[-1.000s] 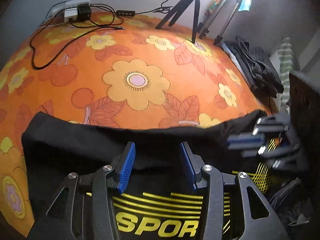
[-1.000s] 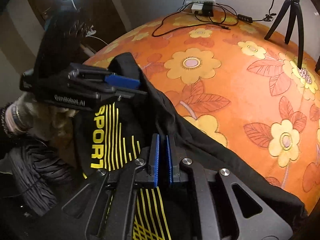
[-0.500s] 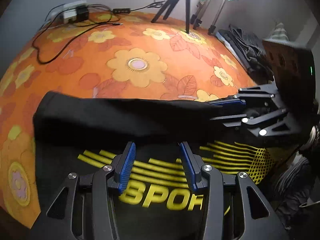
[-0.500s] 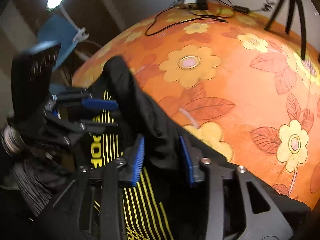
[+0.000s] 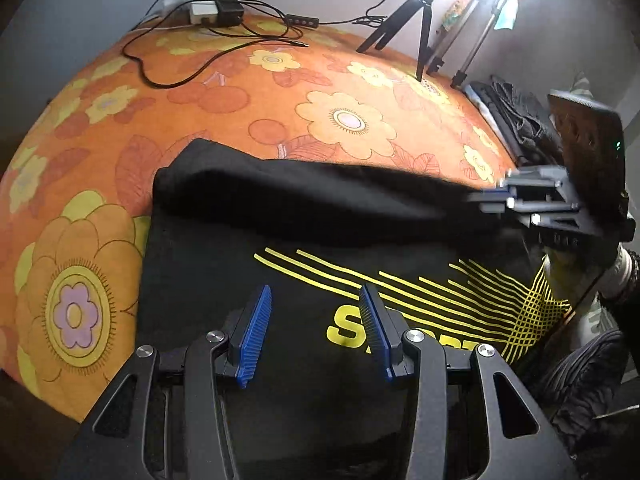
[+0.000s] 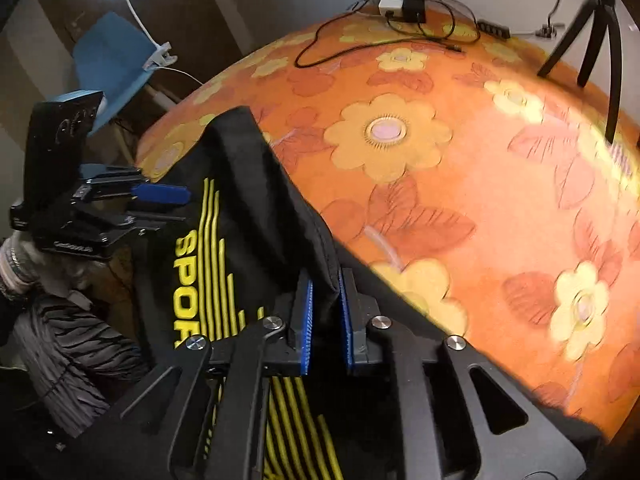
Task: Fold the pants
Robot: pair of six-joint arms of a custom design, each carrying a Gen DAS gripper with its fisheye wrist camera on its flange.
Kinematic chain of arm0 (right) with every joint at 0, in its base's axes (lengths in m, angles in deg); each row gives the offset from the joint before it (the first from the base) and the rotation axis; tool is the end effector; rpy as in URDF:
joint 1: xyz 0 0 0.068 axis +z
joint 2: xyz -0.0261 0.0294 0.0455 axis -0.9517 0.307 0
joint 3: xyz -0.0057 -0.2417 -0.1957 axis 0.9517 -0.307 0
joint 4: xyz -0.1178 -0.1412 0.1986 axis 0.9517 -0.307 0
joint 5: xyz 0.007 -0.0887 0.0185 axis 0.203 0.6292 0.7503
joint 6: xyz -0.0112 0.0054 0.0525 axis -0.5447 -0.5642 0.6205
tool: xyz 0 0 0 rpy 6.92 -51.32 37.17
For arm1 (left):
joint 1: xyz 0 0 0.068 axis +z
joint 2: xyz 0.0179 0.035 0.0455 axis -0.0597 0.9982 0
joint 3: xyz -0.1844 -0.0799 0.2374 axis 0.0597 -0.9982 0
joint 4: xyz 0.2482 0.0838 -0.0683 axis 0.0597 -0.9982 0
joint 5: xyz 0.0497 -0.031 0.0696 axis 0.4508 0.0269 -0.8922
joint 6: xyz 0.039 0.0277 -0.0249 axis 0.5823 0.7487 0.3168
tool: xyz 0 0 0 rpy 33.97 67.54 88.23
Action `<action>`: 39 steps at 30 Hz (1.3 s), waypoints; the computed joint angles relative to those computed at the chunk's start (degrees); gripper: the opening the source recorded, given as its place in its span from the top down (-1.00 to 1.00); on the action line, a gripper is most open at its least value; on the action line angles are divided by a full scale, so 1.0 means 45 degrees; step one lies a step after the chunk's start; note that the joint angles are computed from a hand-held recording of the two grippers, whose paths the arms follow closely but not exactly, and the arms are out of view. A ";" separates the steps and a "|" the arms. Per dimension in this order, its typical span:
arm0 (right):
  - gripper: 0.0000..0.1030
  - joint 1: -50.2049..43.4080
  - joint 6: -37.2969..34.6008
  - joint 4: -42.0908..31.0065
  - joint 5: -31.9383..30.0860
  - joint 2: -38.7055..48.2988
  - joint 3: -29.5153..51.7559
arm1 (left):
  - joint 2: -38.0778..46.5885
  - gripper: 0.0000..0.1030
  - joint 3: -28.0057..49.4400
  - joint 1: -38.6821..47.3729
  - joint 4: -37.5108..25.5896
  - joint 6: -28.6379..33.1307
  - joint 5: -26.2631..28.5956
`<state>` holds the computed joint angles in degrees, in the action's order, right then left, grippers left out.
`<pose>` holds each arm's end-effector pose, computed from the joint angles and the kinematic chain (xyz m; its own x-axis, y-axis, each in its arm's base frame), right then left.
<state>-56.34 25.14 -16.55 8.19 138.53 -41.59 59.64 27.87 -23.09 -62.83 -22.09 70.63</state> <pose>0.2787 0.0864 0.1223 -0.8332 -0.1874 -0.5202 -0.3328 0.9212 0.2013 0.3231 -0.1315 0.1070 -0.7711 0.4549 -0.4455 0.6108 0.7259 -0.3161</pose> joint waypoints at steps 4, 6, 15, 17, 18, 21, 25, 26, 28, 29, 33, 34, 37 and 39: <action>0.79 0.0821 -0.1036 0.0096 0.3455 -0.0294 0.0672 | 0.0035 0.14 -0.0026 -0.0025 0.0130 0.0050 0.0001; 0.76 0.0912 -0.1213 -0.0252 0.4433 0.0412 0.1490 | 0.0053 0.14 0.0018 -0.0037 0.0099 0.0049 -0.0017; 0.48 -0.0392 0.0378 -0.1097 0.3003 -0.0643 0.1174 | -0.0146 0.14 0.0623 0.1063 -0.0147 -0.0345 0.0112; 0.48 -0.0165 0.0806 -0.1181 0.2331 -0.1879 0.0239 | -0.0279 0.14 0.0893 0.1489 -0.0137 -0.0597 0.0119; 0.48 0.0160 0.1099 -0.1191 0.1984 -0.2482 -0.0316 | -0.0396 0.14 0.0936 0.1629 -0.0076 -0.0631 0.0007; 0.48 0.1678 0.1576 -0.1269 0.1730 -0.3300 -0.1195 | -0.0617 0.14 0.0920 0.2249 -0.0274 -0.0903 0.0519; 0.48 0.4911 0.2033 -0.0841 0.2821 -0.3262 -0.1818 | -0.1234 0.14 -0.0126 0.2688 -0.0158 -0.0927 0.0946; 0.47 0.5795 0.2058 -0.0762 0.3313 -0.2956 -0.1749 | -0.1418 0.14 -0.0499 0.2754 -0.0077 -0.1001 0.1104; 0.45 0.6977 0.1994 -0.0586 0.4149 -0.2313 -0.1551 | -0.1847 0.14 -0.1410 0.2996 0.0081 -0.1095 0.1575; 0.44 0.7397 0.1994 -0.0500 0.4406 -0.1909 -0.1391 | -0.1989 0.14 -0.1671 0.3092 0.0118 -0.1132 0.1740; 0.44 0.7870 0.2027 -0.0323 0.4719 -0.0732 -0.0828 | -0.2278 0.14 -0.2681 0.3598 0.0157 -0.1237 0.2611; 0.44 0.7860 0.1951 -0.0380 0.4712 -0.0582 -0.0703 | -0.2176 0.14 -0.2789 0.3683 0.0193 -0.1273 0.2763; 0.44 0.8007 0.1736 -0.0639 0.4954 0.0032 -0.0276 | -0.1724 0.14 -0.2831 0.3743 0.0329 -0.1474 0.2638; 0.44 0.8113 0.1650 -0.0965 0.5188 0.0314 0.0000 | -0.1332 0.14 -0.2672 0.3891 0.0286 -0.1730 0.2846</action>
<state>-19.83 32.57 -20.90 31.54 139.95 -41.59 53.65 15.84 -5.58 -61.55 -29.88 83.44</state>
